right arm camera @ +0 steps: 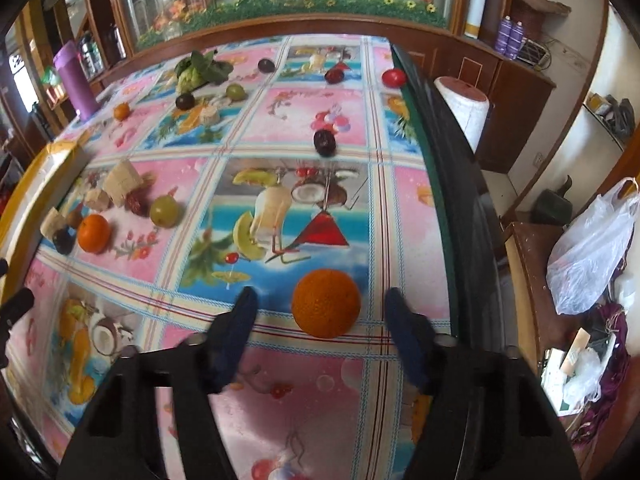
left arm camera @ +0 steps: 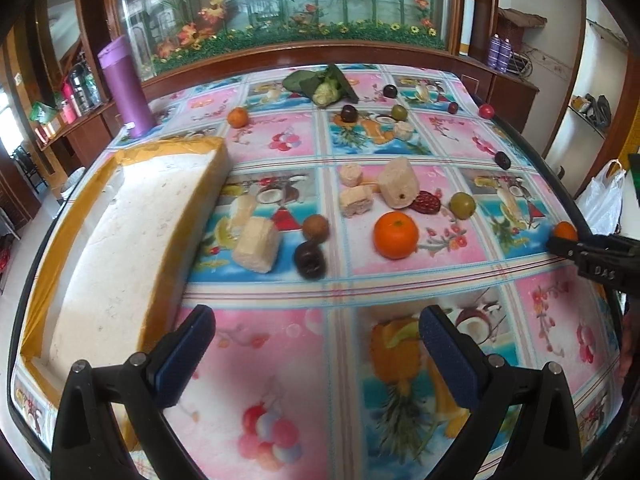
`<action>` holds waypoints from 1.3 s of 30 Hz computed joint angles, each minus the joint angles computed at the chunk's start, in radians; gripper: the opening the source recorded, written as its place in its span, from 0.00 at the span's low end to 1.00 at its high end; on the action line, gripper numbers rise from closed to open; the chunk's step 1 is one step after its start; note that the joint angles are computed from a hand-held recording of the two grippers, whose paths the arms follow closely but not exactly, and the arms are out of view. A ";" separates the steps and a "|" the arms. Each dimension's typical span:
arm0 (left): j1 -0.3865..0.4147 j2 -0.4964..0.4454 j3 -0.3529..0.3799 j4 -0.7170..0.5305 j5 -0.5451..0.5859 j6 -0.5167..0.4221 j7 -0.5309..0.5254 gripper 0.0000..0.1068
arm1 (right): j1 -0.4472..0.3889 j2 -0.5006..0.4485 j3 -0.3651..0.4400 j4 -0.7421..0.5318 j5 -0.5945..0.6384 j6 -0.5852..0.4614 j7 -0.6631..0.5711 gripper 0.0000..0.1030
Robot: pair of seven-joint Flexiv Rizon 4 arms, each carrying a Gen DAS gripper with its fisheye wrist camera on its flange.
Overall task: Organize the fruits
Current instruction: 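Grasp an orange with the left tool while the right tool grasps another orange, then carry both oranges into the foam tray and open both tools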
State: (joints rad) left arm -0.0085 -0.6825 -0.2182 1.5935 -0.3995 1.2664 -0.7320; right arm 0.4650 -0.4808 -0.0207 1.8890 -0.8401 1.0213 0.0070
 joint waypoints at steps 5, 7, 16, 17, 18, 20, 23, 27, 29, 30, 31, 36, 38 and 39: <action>-0.045 -0.038 0.025 -0.096 0.008 -0.132 -0.054 0.96 | -0.005 0.001 -0.023 0.024 -0.057 0.073 0.041 0.33; -0.063 -0.056 0.033 -0.135 0.018 -0.176 -0.071 0.96 | -0.001 0.000 -0.029 0.025 -0.077 0.076 0.045 0.33; -0.123 -0.149 0.080 -0.305 0.076 -0.335 -0.184 0.50 | -0.011 0.000 -0.033 0.035 -0.110 0.108 0.049 0.33; -0.121 -0.151 0.076 -0.307 0.079 -0.336 -0.180 0.46 | -0.012 0.000 -0.032 0.035 -0.110 0.109 0.048 0.33; -0.122 -0.149 0.076 -0.300 0.083 -0.319 -0.179 0.38 | -0.013 0.000 -0.031 0.035 -0.110 0.111 0.046 0.33; -0.108 -0.151 0.064 -0.304 0.071 -0.332 -0.177 0.35 | -0.014 0.000 -0.030 0.035 -0.110 0.116 0.041 0.33; -0.088 -0.144 0.050 -0.300 0.047 -0.361 -0.174 0.35 | -0.009 -0.003 -0.029 0.031 -0.111 0.115 0.032 0.33; -0.061 -0.100 0.022 -0.227 0.019 -0.323 -0.113 0.35 | 0.002 -0.003 -0.032 0.026 -0.116 0.114 0.043 0.33; -0.044 -0.073 0.005 -0.187 -0.007 -0.317 -0.079 0.35 | 0.010 0.004 -0.035 0.028 -0.130 0.113 0.063 0.33; -0.034 -0.059 -0.004 -0.167 -0.022 -0.316 -0.059 0.35 | 0.015 0.008 -0.036 0.030 -0.139 0.110 0.073 0.33; -0.024 -0.045 -0.013 -0.145 -0.040 -0.315 -0.039 0.35 | 0.018 0.014 -0.035 0.032 -0.147 0.105 0.083 0.33; 0.015 0.007 -0.030 -0.082 -0.130 -0.347 0.027 0.35 | 0.032 0.035 -0.013 0.029 -0.171 0.056 0.118 0.33; 0.025 0.021 -0.028 -0.067 -0.159 -0.347 0.052 0.35 | 0.036 0.033 0.001 0.019 -0.165 0.034 0.119 0.33; 0.031 0.027 -0.029 -0.059 -0.174 -0.342 0.068 0.35 | 0.040 0.029 0.008 0.010 -0.158 0.021 0.117 0.33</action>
State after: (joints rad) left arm 0.0221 -0.6554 -0.2469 1.5341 -0.5738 0.9248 -0.6644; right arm 0.5048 -0.4518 -0.0128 1.8987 -0.9986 1.0424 0.1240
